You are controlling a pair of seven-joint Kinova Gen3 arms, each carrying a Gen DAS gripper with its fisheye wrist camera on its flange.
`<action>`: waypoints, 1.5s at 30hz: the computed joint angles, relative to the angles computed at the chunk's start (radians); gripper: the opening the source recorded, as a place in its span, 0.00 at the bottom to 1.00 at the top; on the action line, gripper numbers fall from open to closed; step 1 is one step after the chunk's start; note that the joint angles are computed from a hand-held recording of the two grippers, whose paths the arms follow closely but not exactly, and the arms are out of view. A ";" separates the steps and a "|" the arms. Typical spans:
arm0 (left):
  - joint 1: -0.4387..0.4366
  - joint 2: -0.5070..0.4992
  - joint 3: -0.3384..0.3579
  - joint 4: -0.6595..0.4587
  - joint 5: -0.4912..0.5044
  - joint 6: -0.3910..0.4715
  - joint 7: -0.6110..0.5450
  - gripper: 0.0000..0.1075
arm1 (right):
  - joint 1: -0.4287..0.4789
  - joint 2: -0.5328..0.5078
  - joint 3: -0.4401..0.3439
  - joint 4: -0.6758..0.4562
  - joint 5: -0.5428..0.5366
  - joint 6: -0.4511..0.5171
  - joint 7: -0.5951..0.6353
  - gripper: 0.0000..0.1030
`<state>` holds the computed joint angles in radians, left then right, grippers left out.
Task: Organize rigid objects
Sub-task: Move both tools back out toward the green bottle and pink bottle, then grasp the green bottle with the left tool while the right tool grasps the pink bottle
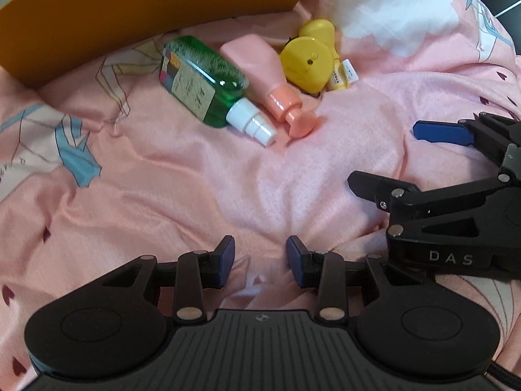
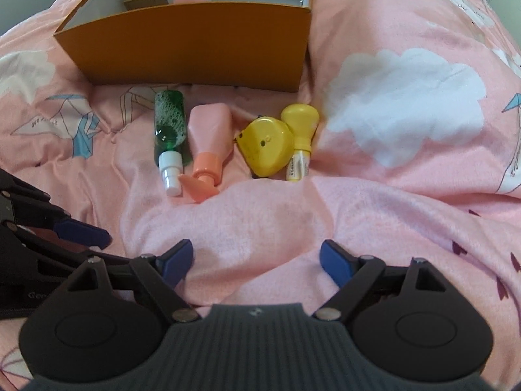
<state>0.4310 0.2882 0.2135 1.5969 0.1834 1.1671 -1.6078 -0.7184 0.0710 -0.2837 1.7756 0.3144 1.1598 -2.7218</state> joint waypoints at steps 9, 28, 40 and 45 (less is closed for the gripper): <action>-0.039 -0.013 -0.018 -0.008 0.044 -0.037 0.015 0.43 | 0.001 -0.028 0.006 -0.003 0.054 -0.011 -0.007 0.80; -0.066 0.004 -0.020 0.042 0.049 -0.248 0.077 0.43 | 0.141 0.087 0.068 0.002 -0.194 -0.267 0.385 0.30; -0.052 0.022 -0.016 0.049 0.013 -0.268 0.097 0.43 | 0.116 0.021 0.080 0.050 -0.115 -0.263 0.258 0.26; -0.020 0.026 -0.028 0.052 -0.022 -0.323 0.161 0.55 | 0.137 0.040 0.074 0.036 -0.155 -0.227 0.302 0.26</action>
